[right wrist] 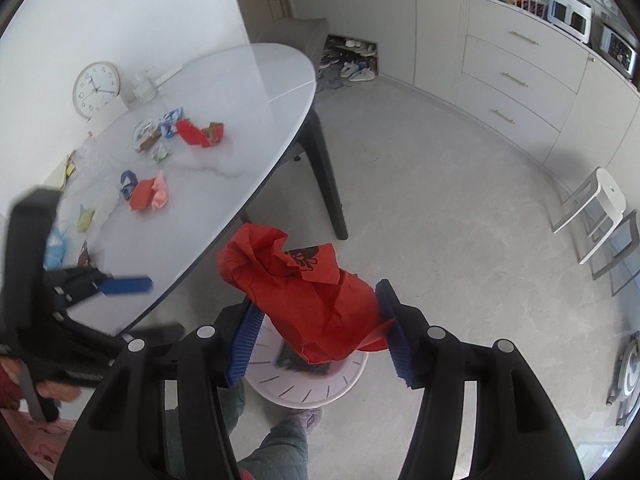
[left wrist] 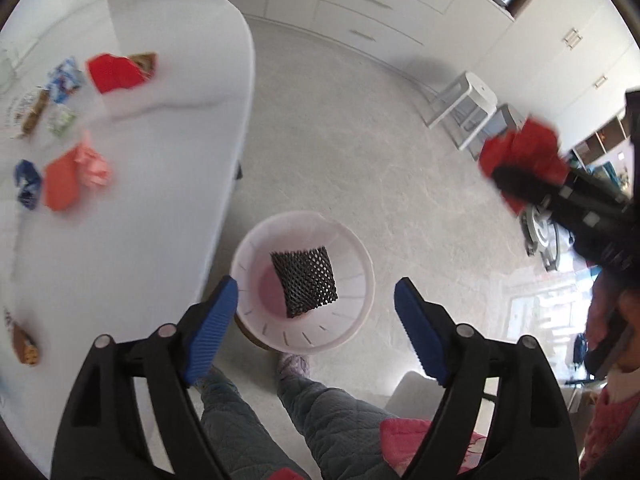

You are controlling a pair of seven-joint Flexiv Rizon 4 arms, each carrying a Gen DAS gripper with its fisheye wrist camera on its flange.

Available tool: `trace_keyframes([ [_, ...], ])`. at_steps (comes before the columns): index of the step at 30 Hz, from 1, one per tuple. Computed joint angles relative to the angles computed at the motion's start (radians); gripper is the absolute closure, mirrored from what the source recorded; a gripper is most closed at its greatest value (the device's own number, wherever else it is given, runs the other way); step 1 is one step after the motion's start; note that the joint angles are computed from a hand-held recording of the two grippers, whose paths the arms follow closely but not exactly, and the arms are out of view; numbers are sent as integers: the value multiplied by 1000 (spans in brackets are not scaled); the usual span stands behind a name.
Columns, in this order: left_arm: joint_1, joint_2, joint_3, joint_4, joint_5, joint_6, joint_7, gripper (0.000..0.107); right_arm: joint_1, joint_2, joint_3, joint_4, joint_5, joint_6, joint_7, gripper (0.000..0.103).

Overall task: Collect trash
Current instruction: 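Open both grippers over the wastebasket to drop the sleeve and red paper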

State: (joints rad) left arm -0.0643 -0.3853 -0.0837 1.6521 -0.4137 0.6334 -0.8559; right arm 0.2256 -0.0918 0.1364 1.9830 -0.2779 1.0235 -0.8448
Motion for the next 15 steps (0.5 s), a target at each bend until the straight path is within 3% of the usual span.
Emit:
trace_keyframes([
  [6,43,88,53,30,6,86,-25,16,19,-56,27,-20,96,1,-93,42],
  [10,79,122,87,33,26,101,-85,15,46,-98,18,-43,82,-61,-79,14],
  [15,129,148,122,31,57,108,-146,15,54,-91,8,-61,53,-96,-34,10],
])
